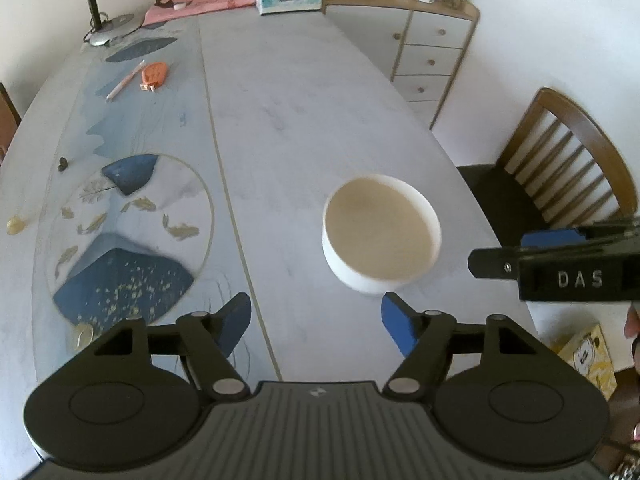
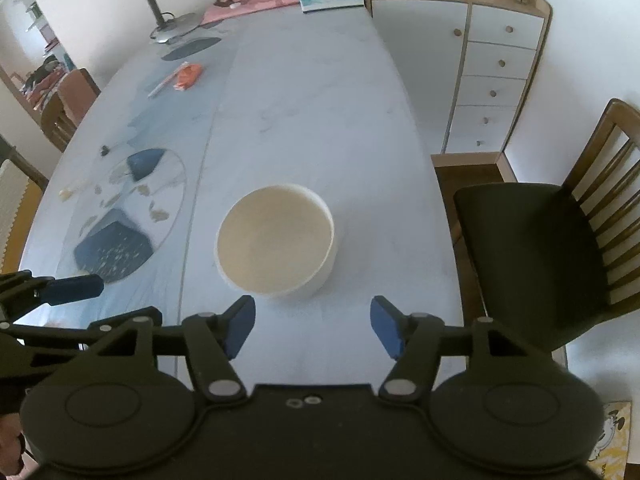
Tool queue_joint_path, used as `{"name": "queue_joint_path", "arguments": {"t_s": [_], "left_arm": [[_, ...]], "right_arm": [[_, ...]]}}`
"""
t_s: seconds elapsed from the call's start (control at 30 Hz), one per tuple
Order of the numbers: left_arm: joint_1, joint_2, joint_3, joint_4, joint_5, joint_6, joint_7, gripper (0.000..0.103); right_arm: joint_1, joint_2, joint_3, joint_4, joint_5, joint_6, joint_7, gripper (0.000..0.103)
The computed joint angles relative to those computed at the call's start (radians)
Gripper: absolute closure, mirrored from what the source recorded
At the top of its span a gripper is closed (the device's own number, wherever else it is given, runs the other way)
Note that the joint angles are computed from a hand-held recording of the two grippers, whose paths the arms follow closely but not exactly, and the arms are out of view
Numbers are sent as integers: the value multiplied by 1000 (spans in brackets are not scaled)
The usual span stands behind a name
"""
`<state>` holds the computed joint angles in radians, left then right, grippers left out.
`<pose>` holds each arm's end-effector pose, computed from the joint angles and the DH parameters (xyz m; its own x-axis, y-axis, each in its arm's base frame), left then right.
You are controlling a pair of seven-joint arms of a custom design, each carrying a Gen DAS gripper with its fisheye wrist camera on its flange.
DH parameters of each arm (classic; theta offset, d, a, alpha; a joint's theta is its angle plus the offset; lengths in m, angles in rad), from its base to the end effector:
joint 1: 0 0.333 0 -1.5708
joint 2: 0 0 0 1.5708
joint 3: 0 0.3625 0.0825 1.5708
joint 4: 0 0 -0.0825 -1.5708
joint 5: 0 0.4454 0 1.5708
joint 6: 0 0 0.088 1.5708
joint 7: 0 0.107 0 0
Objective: Organize plates and bowls
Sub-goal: 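Move the left gripper to the cream bowl rim and close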
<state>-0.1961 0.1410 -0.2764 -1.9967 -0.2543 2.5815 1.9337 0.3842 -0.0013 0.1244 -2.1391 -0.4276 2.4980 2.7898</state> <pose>0.6079 -0.2985 0.4547 -0.6116 -0.7860 0.0907 -0.7239 0.5096 -0.4651 0.5418 0.3051 0.4564 -0.3642 -0.9186 -0.1532 -0.8129 0.3939 -0.4290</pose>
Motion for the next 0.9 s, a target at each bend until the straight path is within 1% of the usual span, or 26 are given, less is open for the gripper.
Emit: {"name": "queue_joint_path", "arguments": {"t_s": [0.23,0.37,0.47,0.57,0.63,0.67,0.73,0.77,0.83,0.9], "left_arm": [[-20,141,0,142,107,-25,-124,32],[-27,213,-6,218,160,-59,-187,32],[-32,256,-10,263,193,-81,-219,33],[-37,289,-12,298,218,-107,-247,33],[-36,307,-17,316,223,-119,-254,42],[-37,315,-18,325,229,-126,-259,43],[-42,326,-17,334,242,-132,-271,52],[-45,330,-16,338,248,-135,-277,54],[-43,336,-21,345,250,-143,-277,68],[-46,339,-23,347,253,-148,-283,71]], "right_arm": [[-12,69,-31,37,70,25,-89,39],[-12,108,-48,59,116,36,-142,42],[-9,128,-58,72,142,35,-185,45],[-7,148,-66,87,171,34,-219,53],[-4,155,-72,92,183,32,-233,61],[-2,159,-74,95,187,31,-239,63],[0,163,-78,98,194,31,-248,64],[2,166,-80,101,195,28,-252,65],[3,169,-82,103,203,27,-262,76],[4,170,-85,104,205,24,-263,77]]}}
